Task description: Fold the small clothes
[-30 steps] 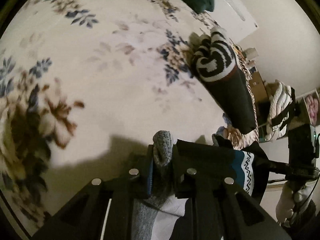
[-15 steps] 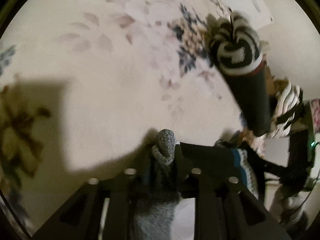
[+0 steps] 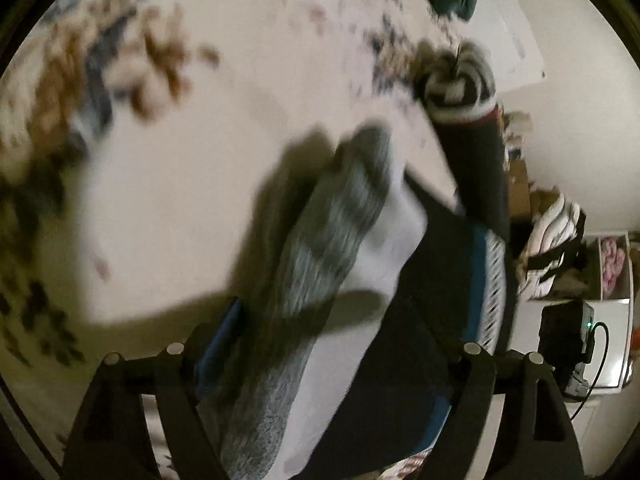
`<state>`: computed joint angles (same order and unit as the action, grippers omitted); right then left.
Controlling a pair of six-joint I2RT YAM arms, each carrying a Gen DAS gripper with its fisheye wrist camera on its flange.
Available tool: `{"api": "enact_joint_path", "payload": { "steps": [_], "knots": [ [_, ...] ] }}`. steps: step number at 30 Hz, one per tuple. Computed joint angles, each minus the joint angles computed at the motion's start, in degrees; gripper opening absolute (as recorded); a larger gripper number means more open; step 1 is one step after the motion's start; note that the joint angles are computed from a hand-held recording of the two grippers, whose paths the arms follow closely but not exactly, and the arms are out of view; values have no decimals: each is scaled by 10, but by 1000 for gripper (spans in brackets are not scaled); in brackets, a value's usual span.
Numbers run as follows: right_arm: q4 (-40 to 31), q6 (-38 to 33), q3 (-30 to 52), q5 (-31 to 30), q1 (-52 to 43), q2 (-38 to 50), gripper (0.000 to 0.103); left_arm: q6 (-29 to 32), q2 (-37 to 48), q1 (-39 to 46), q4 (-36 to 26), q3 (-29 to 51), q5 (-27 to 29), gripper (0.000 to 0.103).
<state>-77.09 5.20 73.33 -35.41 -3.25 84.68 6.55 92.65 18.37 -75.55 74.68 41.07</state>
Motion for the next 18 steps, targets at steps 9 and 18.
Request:
{"api": "enact_joint_path", "payload": {
  "steps": [9, 18],
  "knots": [
    [110, 31, -129, -45, -53, 1, 96, 41, 22, -8, 20, -24, 10, 82],
    [230, 102, -230, -174, -4, -4, 95, 118, 53, 14, -7, -28, 101, 65]
  ]
}}
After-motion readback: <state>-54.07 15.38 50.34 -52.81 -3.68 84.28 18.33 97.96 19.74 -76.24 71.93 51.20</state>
